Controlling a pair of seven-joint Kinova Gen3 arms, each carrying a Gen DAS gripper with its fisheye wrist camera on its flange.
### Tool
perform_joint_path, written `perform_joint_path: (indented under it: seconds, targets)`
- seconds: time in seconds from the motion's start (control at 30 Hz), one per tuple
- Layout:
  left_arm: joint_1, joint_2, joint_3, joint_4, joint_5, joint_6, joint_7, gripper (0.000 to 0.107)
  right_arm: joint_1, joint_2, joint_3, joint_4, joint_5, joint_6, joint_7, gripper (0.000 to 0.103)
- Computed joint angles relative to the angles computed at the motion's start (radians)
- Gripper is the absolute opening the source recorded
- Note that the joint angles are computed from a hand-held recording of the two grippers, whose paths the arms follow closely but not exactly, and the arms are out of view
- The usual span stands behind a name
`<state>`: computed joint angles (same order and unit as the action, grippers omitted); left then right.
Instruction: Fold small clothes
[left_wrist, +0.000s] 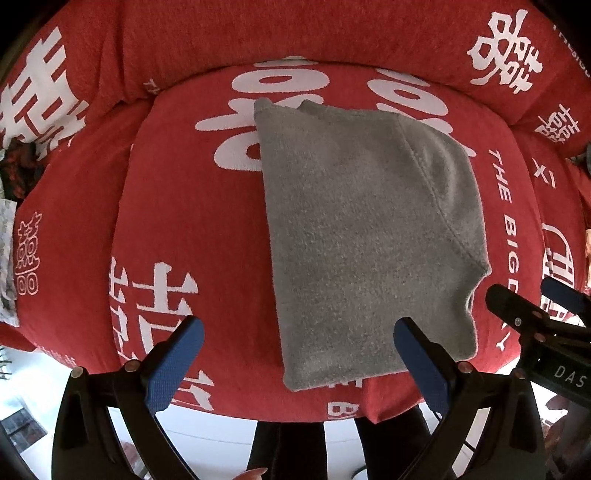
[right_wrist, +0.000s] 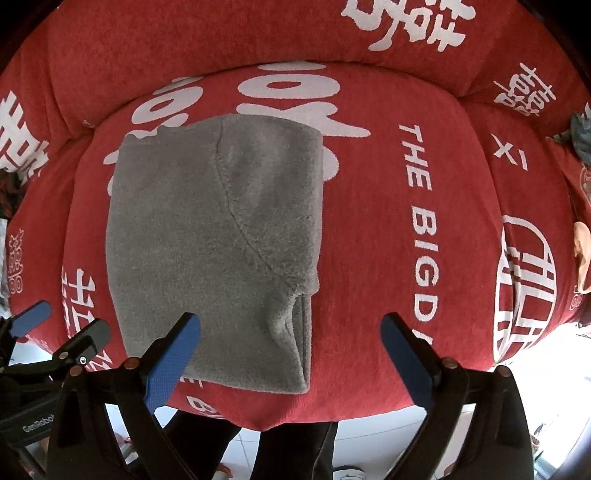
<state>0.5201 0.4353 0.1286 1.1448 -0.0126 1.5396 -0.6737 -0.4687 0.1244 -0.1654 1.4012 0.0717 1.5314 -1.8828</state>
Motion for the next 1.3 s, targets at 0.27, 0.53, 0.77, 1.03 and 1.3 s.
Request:
perform_joint_path:
  seconds: [0.27, 0.53, 0.77, 1.03, 1.3]
  targets:
    - [0.003, 0.016, 0.002, -0.015, 0.002, 0.013, -0.019, 0.103, -0.002, 0.013, 0.002, -0.007, -0.002, 0.006, -0.003, 0.099]
    - [0.001, 0.022, -0.003, -0.02, 0.006, 0.019, -0.007, 0.103, -0.003, 0.021, 0.004, -0.01, -0.006, 0.01, 0.004, 0.099]
    - [0.0, 0.026, -0.003, -0.026, 0.006, 0.023, -0.01, 0.103, 0.0, 0.023, 0.005, -0.008, -0.012, 0.011, 0.009, 0.099]
    - [0.005, 0.032, -0.003, -0.032, 0.005, 0.031, -0.005, 0.103, -0.003, 0.023, 0.005, -0.004, -0.008, 0.012, 0.008, 0.099]
    - [0.008, 0.031, -0.006, -0.026, 0.003, 0.039, 0.008, 0.103, -0.003, 0.025, 0.005, -0.003, -0.007, 0.016, 0.013, 0.099]
